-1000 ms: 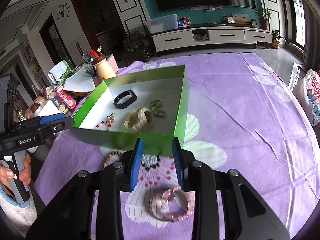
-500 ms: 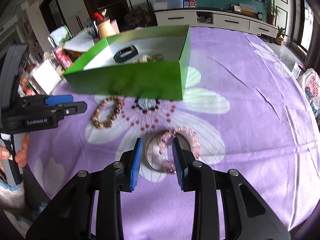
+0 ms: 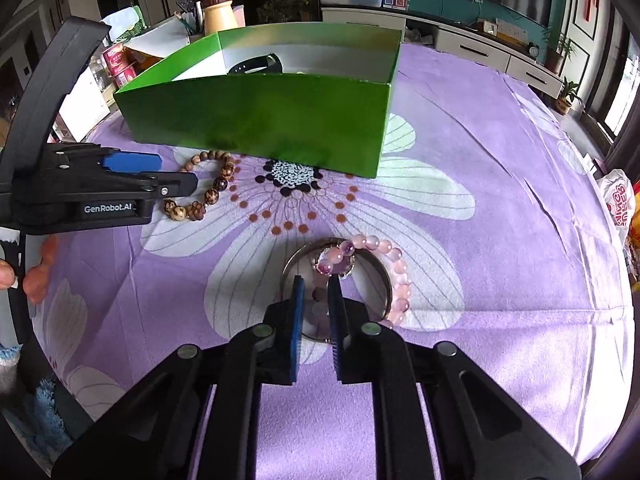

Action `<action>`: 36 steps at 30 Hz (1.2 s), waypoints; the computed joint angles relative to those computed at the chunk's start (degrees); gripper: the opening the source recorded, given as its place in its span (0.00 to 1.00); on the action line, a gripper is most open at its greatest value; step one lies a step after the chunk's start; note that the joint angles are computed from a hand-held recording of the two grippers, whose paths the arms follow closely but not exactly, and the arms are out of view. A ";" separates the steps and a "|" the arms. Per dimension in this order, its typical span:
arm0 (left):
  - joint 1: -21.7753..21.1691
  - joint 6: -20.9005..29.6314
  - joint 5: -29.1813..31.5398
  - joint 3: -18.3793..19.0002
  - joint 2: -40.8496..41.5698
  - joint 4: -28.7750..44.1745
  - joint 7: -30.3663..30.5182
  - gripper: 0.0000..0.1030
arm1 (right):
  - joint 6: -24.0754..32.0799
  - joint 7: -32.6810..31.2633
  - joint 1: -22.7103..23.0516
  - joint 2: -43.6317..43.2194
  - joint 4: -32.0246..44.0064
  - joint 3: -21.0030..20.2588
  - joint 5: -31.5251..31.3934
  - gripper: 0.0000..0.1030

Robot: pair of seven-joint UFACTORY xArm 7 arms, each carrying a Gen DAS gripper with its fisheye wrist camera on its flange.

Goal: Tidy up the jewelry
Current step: 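Grasp the brown wooden bead bracelet with the left gripper while the right gripper grasps the pink bead bracelet, then carry the wooden and pink bracelets into the green box and open both grippers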

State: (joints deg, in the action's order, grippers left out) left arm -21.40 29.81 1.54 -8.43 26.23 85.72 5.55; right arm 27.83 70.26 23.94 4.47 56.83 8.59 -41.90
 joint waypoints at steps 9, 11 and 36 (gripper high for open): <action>0.46 -0.42 -2.43 -1.91 -0.40 -0.54 4.11 0.07 | -14.44 11.30 -4.31 -5.96 -7.76 -1.03 -3.64 0.07; 1.48 -0.41 -4.58 -2.82 -0.87 -1.00 5.50 0.07 | -17.15 15.59 -6.39 -7.78 -9.18 -0.26 -6.30 0.07; 7.62 -0.07 -23.61 -5.24 -9.67 -4.82 18.49 0.07 | -25.49 32.55 -13.59 -7.77 -3.07 4.95 -23.36 0.07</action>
State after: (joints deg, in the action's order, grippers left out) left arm -13.78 29.73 -22.08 -13.67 16.57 80.89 24.04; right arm 2.34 102.81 10.35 -3.30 53.76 13.55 -65.26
